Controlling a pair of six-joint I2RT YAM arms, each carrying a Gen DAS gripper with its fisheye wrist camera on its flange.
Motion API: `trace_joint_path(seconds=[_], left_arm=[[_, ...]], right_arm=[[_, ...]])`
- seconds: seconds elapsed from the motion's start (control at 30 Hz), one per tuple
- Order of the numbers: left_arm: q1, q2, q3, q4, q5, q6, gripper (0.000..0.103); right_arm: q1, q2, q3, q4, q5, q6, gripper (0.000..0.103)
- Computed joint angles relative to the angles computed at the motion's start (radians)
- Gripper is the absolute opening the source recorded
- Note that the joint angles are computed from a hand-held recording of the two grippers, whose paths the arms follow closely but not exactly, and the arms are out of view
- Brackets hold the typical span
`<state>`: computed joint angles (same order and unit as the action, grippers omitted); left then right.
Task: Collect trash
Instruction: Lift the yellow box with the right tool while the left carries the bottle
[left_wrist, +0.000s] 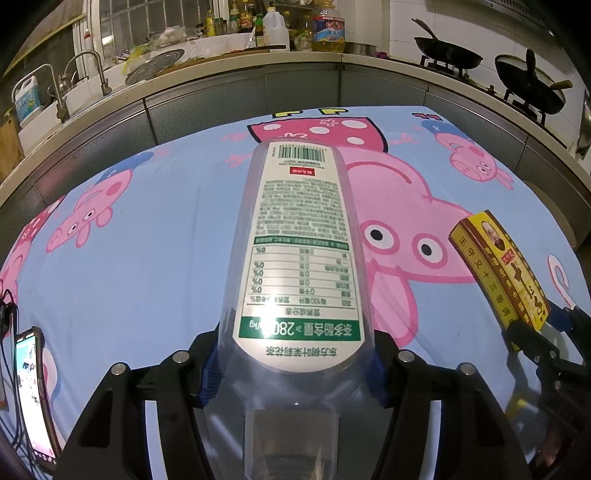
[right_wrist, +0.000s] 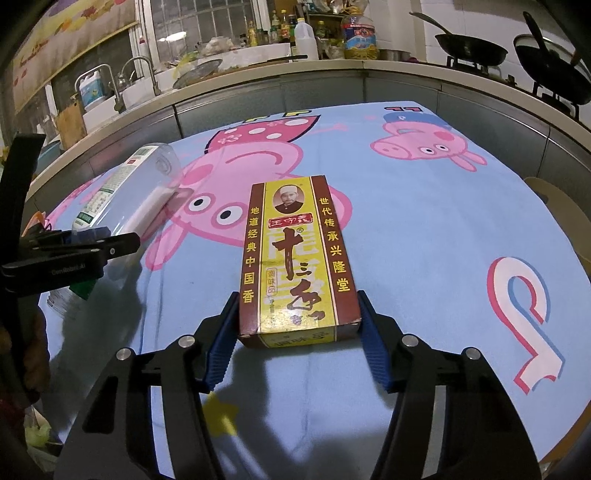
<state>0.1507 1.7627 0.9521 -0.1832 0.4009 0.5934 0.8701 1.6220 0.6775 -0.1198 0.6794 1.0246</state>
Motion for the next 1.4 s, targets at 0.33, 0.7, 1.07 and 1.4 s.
trace_joint_path(seconds=[0.33,0.7,1.07,1.4], left_arm=[[-0.016,-0.028,-0.033,-0.031,0.050,0.029,0.062],[-0.088,-0.095,-0.107,-0.069,0.088,0.061,0.062],[-0.147,-0.134,-0.145,-0.090,0.091,0.059,0.062],[-0.159,-0.132,-0.147,-0.081,0.061,0.038,0.069]], right_arm=[[-0.010,-0.079,-0.070,-0.026,0.031,0.076,0.059],[0.040,-0.221,-0.185,-0.175,0.092,0.286,0.059],[0.077,-0.292,-0.235,-0.281,0.111,0.422,0.059],[0.086,-0.243,-0.201,-0.271,0.109,0.389,0.077]])
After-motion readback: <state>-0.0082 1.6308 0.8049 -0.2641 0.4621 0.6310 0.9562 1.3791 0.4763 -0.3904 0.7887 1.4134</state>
